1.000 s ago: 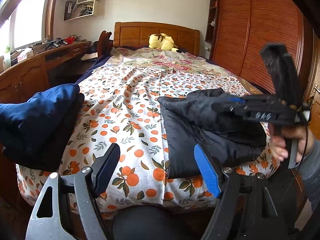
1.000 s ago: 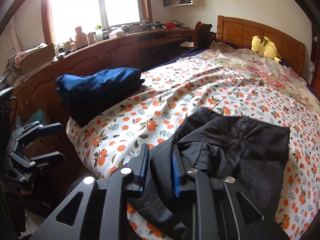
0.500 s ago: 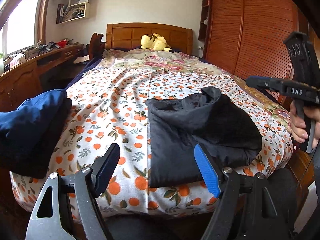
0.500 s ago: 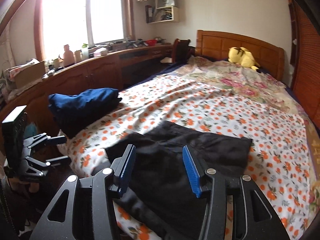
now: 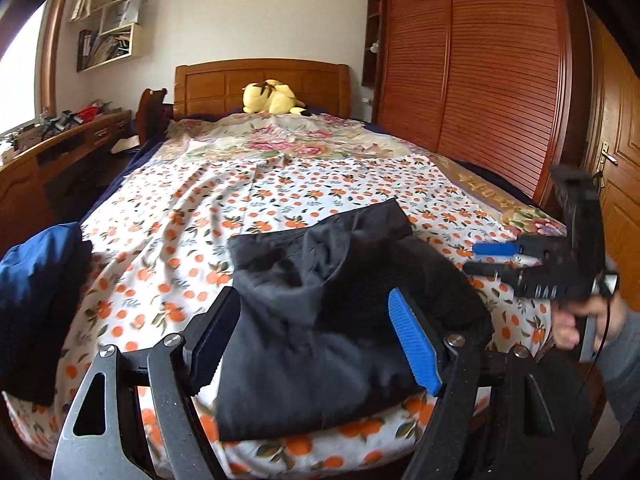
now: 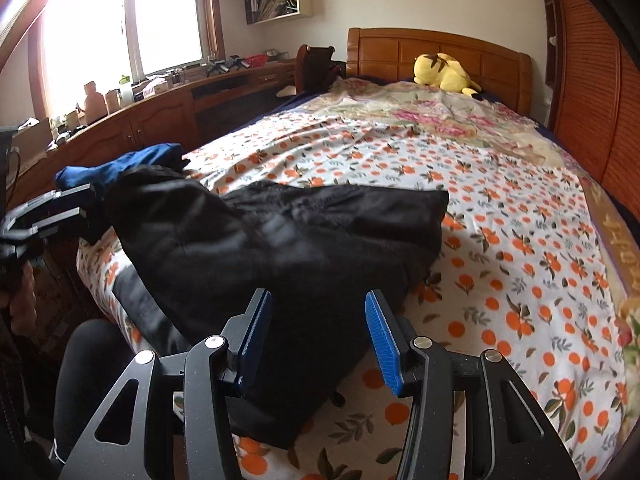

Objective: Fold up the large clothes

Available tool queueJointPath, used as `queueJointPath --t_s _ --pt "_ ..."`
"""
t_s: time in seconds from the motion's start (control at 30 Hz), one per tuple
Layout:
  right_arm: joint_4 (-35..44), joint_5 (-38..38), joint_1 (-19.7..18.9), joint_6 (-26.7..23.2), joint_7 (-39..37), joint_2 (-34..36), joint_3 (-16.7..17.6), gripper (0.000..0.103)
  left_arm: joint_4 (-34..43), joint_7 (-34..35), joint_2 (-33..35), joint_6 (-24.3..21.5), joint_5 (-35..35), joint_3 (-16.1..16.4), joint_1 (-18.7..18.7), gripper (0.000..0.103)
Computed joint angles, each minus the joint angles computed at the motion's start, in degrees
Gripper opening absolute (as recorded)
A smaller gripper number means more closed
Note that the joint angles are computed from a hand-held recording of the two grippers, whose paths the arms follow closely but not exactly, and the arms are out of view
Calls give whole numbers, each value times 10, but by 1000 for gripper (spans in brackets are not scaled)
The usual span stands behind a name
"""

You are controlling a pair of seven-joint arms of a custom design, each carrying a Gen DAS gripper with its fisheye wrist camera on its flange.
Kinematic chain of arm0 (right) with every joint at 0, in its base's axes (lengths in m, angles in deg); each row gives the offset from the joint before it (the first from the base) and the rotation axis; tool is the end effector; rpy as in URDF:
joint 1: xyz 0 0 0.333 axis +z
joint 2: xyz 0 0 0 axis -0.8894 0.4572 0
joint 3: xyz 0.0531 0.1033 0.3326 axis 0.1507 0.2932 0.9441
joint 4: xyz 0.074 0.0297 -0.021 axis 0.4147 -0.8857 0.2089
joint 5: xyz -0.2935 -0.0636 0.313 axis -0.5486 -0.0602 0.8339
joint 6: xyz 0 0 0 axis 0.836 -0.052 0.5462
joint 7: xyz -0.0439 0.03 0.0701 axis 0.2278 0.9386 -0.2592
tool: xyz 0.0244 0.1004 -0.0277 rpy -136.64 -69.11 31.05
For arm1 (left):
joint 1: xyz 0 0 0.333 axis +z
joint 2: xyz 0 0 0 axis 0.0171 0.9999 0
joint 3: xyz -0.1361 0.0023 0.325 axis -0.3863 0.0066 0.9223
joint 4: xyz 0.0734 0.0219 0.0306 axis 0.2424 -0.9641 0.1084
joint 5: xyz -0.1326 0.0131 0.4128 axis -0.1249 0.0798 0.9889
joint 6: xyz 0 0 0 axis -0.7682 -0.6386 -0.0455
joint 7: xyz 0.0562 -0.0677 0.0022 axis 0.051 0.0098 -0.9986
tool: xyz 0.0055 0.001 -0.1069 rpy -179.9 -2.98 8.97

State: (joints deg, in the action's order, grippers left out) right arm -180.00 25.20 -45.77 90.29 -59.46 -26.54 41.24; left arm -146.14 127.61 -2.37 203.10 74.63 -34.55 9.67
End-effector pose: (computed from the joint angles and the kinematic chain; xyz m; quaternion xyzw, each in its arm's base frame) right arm 0.5225 0.1388 0.4333 -0.8232 0.3296 -0.1651 0.4317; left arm 0.4049 -0.0906 0.4396 -0.6112 0.6262 -0.3745 0.3066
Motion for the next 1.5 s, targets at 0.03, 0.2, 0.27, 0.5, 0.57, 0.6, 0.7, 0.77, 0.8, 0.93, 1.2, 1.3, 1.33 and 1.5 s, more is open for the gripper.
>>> queueJointPath --t_s 0.03,0.2,0.27,0.5,0.57,0.6,0.7,0.77,0.8,0.93,1.2,1.3,1.33,1.5 --pt "-2 -1 -1 -2 0 2 -1 51 7 1 9 0 1 1 -2 77" --pt "14 -26 -15 -51 33 15 -11 51 36 13 48 -15 -1 -12 2 48" --pt "17 -32 -20 -65 39 15 -12 51 42 15 56 -28 -2 -15 2 11" --pt "35 -23 -29 -116 10 26 -14 46 11 -5 -15 -26 -22 -89 72 5" --pt "39 -27 -31 -145 5 24 -14 39 -1 -13 -35 -27 -22 -94 87 5" --pt "40 -32 -31 -158 4 21 -13 37 -7 -17 -43 -29 -22 -100 97 5" --pt "45 -32 -24 -162 -13 18 -5 34 -31 -31 -44 -37 -16 -85 108 5" --pt "46 -36 -17 -160 -17 16 1 34 -44 -39 -37 -38 -12 -85 117 5" --pt "47 -39 -13 -158 -18 16 4 34 -46 -42 -33 -38 -10 -88 122 5" --pt "48 -76 -1 -115 -2 38 15 34 -61 -46 -10 -23 -9 -78 115 5" --pt "40 -124 1 -71 20 66 20 34 -65 -28 12 -17 -34 -100 114 5" --pt "44 -137 1 -66 33 66 23 34 -65 -26 6 -19 -47 -123 130 5" --pt "43 -133 1 -60 26 65 24 34 -67 -28 3 -17 -47 -114 122 5" --pt "35 -118 2 -80 5 51 19 34 -74 -38 -28 -29 -40 -81 89 5"
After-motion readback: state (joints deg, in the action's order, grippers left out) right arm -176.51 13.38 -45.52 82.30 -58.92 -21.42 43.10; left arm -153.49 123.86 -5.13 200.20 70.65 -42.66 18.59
